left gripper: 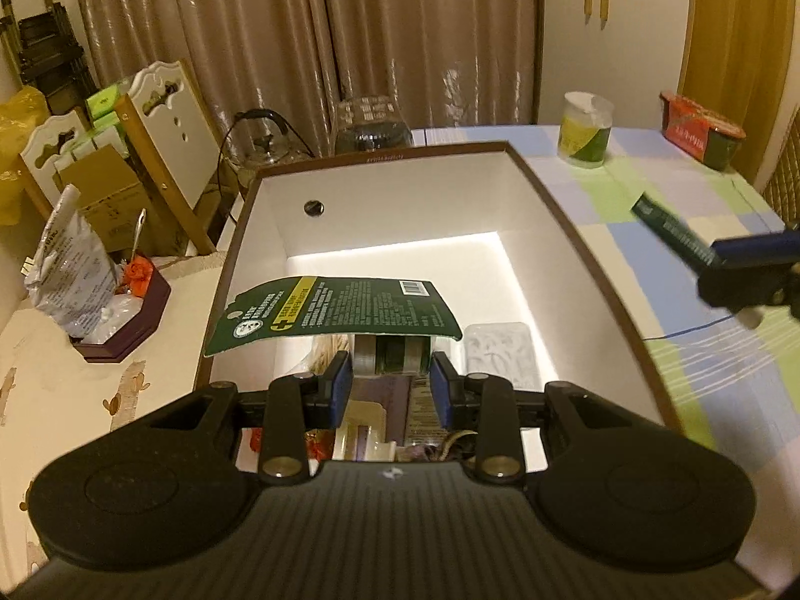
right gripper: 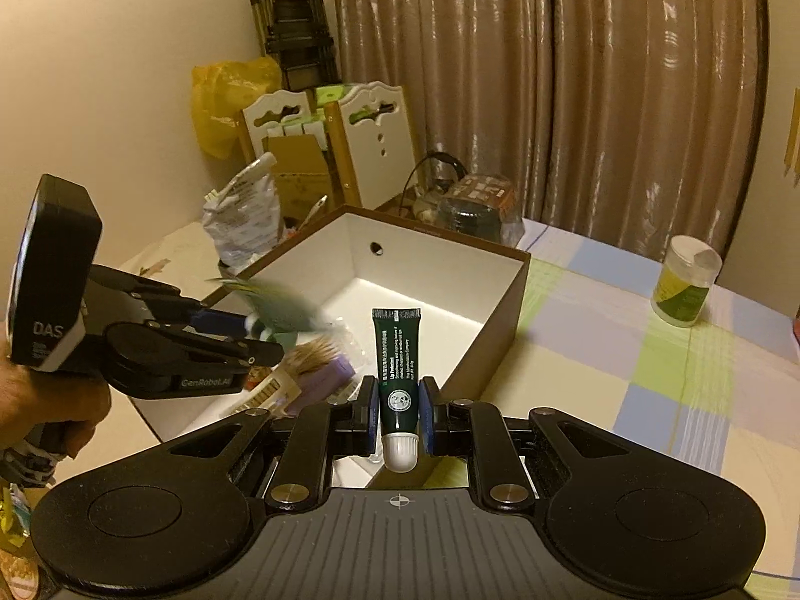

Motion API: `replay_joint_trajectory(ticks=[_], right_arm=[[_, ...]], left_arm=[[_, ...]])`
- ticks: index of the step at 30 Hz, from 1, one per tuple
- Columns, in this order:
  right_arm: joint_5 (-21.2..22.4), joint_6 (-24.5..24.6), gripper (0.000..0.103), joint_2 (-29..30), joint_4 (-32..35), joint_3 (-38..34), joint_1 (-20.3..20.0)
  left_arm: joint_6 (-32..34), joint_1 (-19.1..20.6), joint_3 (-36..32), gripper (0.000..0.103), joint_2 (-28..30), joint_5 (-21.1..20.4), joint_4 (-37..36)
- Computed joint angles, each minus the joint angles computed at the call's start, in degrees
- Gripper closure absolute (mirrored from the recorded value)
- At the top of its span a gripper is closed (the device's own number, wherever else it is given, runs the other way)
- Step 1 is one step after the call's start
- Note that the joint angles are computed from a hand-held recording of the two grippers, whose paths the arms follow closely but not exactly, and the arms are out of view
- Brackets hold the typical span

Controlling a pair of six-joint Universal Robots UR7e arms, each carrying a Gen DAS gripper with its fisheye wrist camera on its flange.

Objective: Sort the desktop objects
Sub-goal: 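Open the left tool to drop the green packet into the box while the right tool holds the tube, then lower the dark green tube into the box and open the right tool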

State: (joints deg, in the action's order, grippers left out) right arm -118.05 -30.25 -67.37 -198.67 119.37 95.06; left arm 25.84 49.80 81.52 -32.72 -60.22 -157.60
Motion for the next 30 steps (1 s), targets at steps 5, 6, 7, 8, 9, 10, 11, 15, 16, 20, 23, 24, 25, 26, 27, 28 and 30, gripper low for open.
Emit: replay_joint_trajectory(ticks=[5,6,7,8,9,10,11,15,16,20,23,24,25,26,27,28,30], right_arm=[[-0.7,-0.7,0.088,1.1,1.2,-1.3,-0.1],[-0.6,-0.9,0.088,1.4,1.5,-1.7,-0.1],[-0.6,-1.1,0.088,1.6,1.8,-2.1,-0.2],[-0.5,-1.3,0.088,1.9,2.1,-2.4,-0.2],[-0.3,-1.6,0.088,2.3,2.4,-2.9,-0.2],[-0.1,-1.9,0.088,2.6,2.8,-3.5,-0.2],[0.2,-2.2,0.088,3.0,3.1,-4.0,-0.3],[0.9,-3.3,0.088,4.7,4.9,-6.3,-0.4],[1.0,-3.4,0.088,5.0,5.7,-6.8,-0.5],[1.2,-3.6,0.087,6.4,8.7,-8.7,-0.9],[1.5,-3.4,0.087,7.2,10.3,-9.7,-1.3],[1.5,-3.2,0.087,7.4,10.8,-10.0,-1.4],[1.7,-3.1,0.087,7.7,11.1,-10.3,-1.5],[1.8,-2.9,0.087,7.9,11.4,-10.7,-1.6],[1.9,-2.8,0.087,8.2,11.8,-11.0,-1.6],[2.0,-2.6,0.087,8.4,12.2,-11.3,-1.7],[2.0,-2.1,0.087,8.9,13.4,-12.1,-1.9]], left_arm=[[1.0,0.8,-0.5,0.047,0.7,-0.9,-0.4],[0.7,1.0,-0.3,0.047,0.5,-1.3,-0.2],[0.6,1.0,0.0,0.047,0.3,-1.5,-0.2],[0.6,1.0,0.5,0.047,0.0,-1.5,-0.5],[0.6,1.1,1.1,0.047,-0.4,-1.7,-0.8],[0.6,1.1,1.7,0.047,-0.9,-1.8,-1.2],[0.3,1.1,2.0,0.047,-1.2,-2.1,-1.5],[-0.4,0.9,3.8,0.047,-2.8,-2.2,-2.9],[-0.7,0.9,4.1,0.047,-3.1,-2.2,-3.1],[-1.5,0.7,5.3,0.047,-4.2,-1.8,-3.7],[-2.1,0.5,6.2,0.047,-4.9,-1.3,-4.1],[-2.5,0.6,6.4,0.047,-5.1,-1.3,-3.9],[-2.7,0.5,6.6,0.047,-5.2,-1.1,-3.8],[-2.9,0.5,6.8,0.047,-5.4,-0.8,-3.7],[-3.1,0.5,7.1,0.047,-5.6,-0.6,-3.7],[-3.4,0.4,7.2,0.047,-5.7,-0.4,-3.7],[-4.0,0.4,7.6,0.047,-6.0,-0.2,-3.6]])
